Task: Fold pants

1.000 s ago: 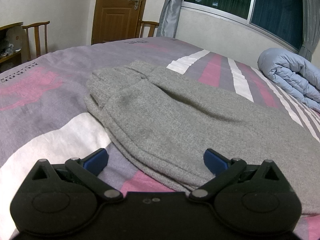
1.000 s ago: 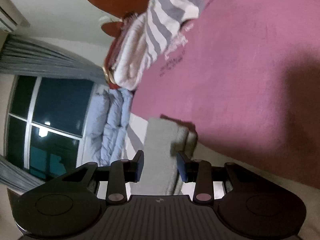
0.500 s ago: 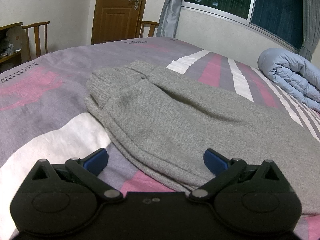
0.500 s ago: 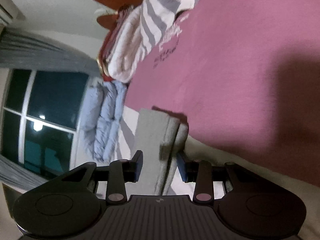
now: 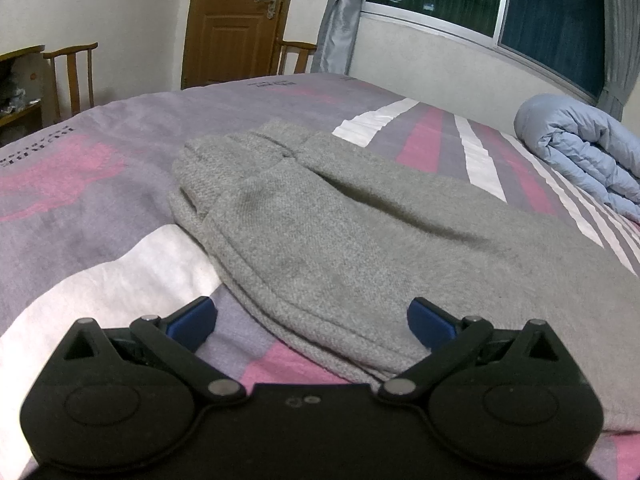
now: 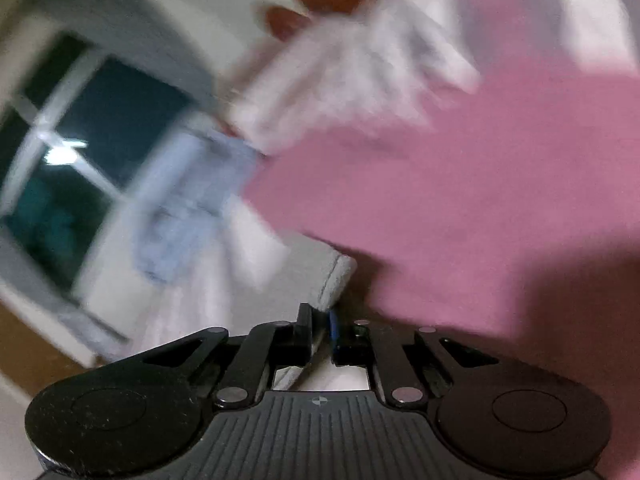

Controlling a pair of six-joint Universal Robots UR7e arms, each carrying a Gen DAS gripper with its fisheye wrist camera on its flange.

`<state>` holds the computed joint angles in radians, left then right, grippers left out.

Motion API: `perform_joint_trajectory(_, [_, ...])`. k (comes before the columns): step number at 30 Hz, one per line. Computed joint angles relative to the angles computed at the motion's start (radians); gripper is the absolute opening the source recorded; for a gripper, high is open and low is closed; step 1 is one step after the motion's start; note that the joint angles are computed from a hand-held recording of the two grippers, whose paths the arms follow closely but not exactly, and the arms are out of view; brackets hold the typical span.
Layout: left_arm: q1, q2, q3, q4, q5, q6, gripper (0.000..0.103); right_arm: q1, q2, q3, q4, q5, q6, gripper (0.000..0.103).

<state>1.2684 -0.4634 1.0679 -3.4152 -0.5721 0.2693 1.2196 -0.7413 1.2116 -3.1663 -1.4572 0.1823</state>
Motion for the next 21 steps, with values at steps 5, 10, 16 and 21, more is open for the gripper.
perform_joint_trajectory(5, [0.001,-0.002,0.005,-0.005,-0.004,-0.001,0.097,0.036,-0.037,0.061,-0.069,-0.098,-0.04,0.017])
perform_joint_trajectory(10, [-0.032,-0.006,0.01,-0.125,0.038,0.104,0.088,0.086,-0.076,0.133,-0.145,-0.151,-0.188,0.017])
perform_joint_trajectory(16, [-0.075,0.0,-0.03,-0.041,-0.115,0.268,0.096,0.178,-0.026,0.039,0.005,-0.115,-0.401,0.018])
perform_joint_trajectory(21, [-0.077,0.156,-0.372,0.35,-0.183,0.258,0.097,0.265,0.136,-0.173,0.185,-0.163,-0.515,0.028])
